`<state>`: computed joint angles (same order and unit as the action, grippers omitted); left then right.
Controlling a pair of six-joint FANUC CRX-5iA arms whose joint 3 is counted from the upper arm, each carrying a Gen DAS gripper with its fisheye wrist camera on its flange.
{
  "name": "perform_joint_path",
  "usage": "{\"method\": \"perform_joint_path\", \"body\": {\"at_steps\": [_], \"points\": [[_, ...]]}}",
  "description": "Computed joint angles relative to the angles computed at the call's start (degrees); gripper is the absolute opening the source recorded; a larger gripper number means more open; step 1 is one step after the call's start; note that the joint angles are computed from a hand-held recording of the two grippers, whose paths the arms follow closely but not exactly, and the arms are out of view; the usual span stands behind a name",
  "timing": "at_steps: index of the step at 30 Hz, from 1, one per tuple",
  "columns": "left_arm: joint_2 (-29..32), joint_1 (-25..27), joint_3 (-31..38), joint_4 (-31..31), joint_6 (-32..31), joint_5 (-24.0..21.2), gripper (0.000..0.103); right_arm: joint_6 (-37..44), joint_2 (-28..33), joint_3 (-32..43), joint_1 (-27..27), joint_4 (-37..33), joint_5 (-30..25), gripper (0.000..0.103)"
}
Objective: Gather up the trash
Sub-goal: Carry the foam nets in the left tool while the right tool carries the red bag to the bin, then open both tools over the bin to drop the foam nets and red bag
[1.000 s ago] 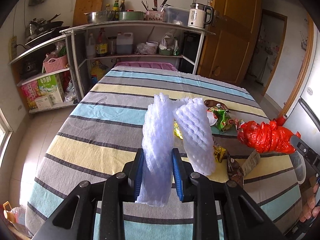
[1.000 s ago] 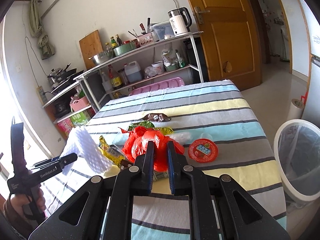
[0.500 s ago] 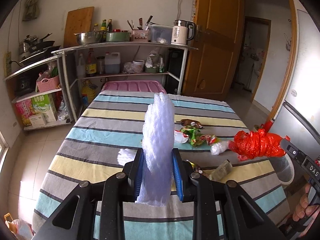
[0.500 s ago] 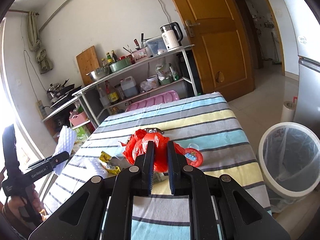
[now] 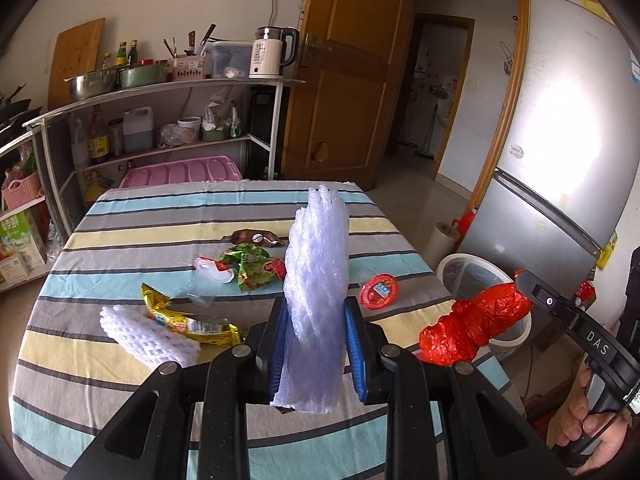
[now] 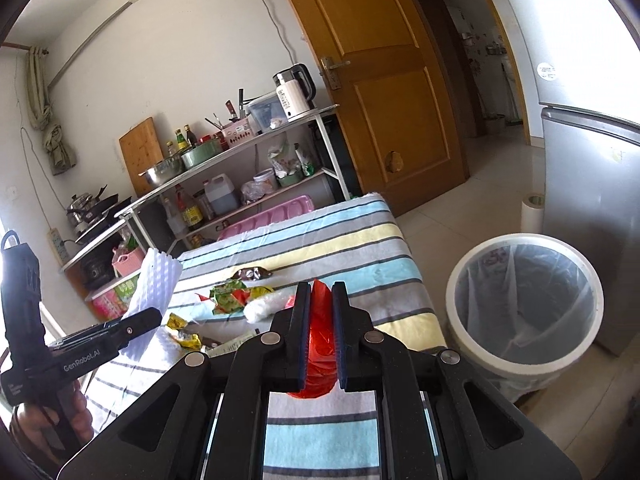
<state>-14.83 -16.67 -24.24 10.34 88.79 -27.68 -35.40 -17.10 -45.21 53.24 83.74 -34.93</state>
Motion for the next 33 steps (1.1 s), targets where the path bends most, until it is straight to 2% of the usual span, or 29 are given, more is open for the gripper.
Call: {"method": "perform_joint_path", "body": {"at_steps": [4, 13, 15, 17, 21, 23, 28, 33], "points": [[1.91, -1.6, 1.43, 0.94, -2.15, 0.19, 0.028, -0.46, -1.91, -1.43, 0.35, -0.45, -1.79, 0.01], [8.7, -6.95, 4.27, 12.03, -13.58, 3.2, 0.028, 0.33, -5.86, -2.9, 1.19, -3.98, -9.61, 0.01], [11.04, -8.31, 6.0, 13.61, -15.17, 2.7, 0.028, 0.76, -7.03, -3.42, 1.06, -5.18, -11.41, 0.01], [13.17, -9.77, 6.59, 18.34, -19.84, 3.02, 0.028, 1.27, -8.12, -3.93, 0.61, -6.31, -13.12, 0.01], [18.41, -12.14, 10.65, 21.91, -23.6, 1.35, 0.028, 3.35, -9.66, -4.47, -1.88, -9.1, -14.48, 0.009], [20.92, -13.18, 12.95, 22.66, -24.87, 0.1, 0.028, 4.71, -10.29, -4.85, -3.81, -10.31, -14.15, 0.009], [28.47, -15.29, 21.7, 18.85, -21.37, -4.35, 0.028, 9.4, -9.24, -4.52, -8.48, -14.09, -12.01, 0.01], [34.97, -17.15, 28.69, 16.45, -19.43, -7.89, 0.028, 14.61, -6.47, -3.43, -10.61, -18.28, -11.31, 0.01]]}}
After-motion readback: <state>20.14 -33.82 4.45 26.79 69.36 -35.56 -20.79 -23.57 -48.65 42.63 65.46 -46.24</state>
